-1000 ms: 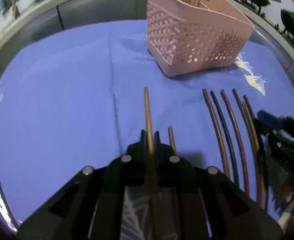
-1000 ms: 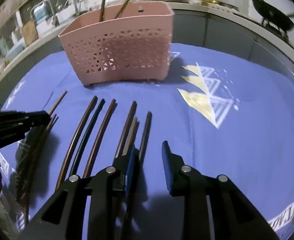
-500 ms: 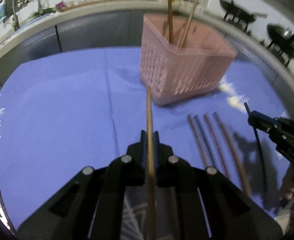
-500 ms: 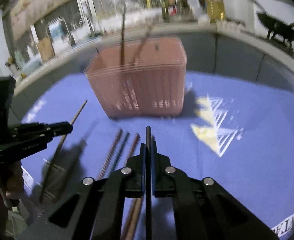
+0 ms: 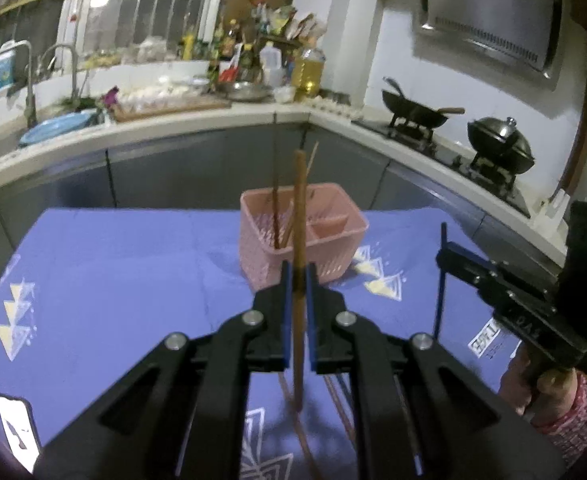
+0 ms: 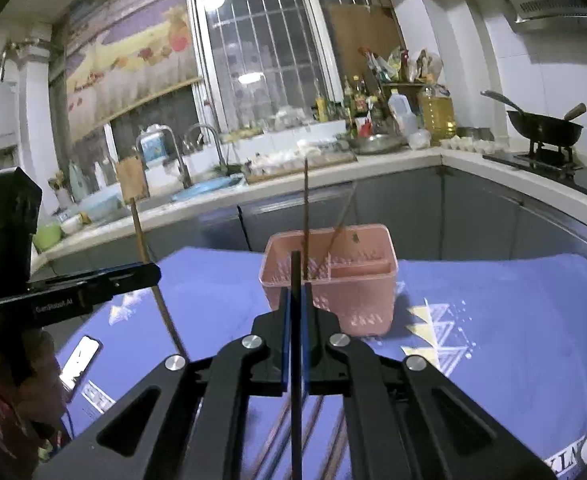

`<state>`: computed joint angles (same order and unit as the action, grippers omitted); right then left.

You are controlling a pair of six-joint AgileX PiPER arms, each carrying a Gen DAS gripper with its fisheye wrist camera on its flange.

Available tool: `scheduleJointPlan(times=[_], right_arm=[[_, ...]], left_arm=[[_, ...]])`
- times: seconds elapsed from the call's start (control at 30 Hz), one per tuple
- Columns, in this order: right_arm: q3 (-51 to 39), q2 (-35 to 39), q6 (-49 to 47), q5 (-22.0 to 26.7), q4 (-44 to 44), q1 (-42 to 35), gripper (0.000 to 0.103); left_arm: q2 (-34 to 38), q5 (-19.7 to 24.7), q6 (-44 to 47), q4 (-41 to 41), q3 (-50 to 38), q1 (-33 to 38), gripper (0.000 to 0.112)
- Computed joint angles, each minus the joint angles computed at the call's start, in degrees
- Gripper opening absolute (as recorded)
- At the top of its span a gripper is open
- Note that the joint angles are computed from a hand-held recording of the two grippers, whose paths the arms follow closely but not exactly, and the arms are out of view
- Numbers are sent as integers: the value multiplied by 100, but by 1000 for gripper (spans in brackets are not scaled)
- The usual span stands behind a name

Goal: Organize utensils
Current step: 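Carry both chopsticks upright into the pink caddy and open both tools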

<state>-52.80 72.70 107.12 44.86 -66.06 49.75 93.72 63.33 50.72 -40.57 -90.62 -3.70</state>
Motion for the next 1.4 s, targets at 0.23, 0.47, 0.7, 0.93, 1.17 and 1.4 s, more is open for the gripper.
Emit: scheduleJointPlan(times=[0.23,0.47,0.7,0.93,1.17,1.4], right_arm=[[-497,9,-510,-74,70,-208,5],[-1523,295,-1269,-606,78,-1251,5],[-2674,1297,-219,-350,-1511,-1853,5],[-2869,2297,483,-709,-2116,-2396,5],[-2468,2655,1036,-1153,-2170,-2584,5],[-2291,2734,1154,-1282,-2042,-2476,5]], left_arm=[[191,188,-332,28,-773,-175,5],[1020,200,-1390,317,-2768,-632,5],[1853,-750,-2352,1367,-3999,-1303,6],[2259,-1426,-2550,1891,-3618,-1571,6],[2268,-1842,-2230,1810,-2740,-1592,6],[2511,-1681,-2430,2132,-2757,-1603,6]])
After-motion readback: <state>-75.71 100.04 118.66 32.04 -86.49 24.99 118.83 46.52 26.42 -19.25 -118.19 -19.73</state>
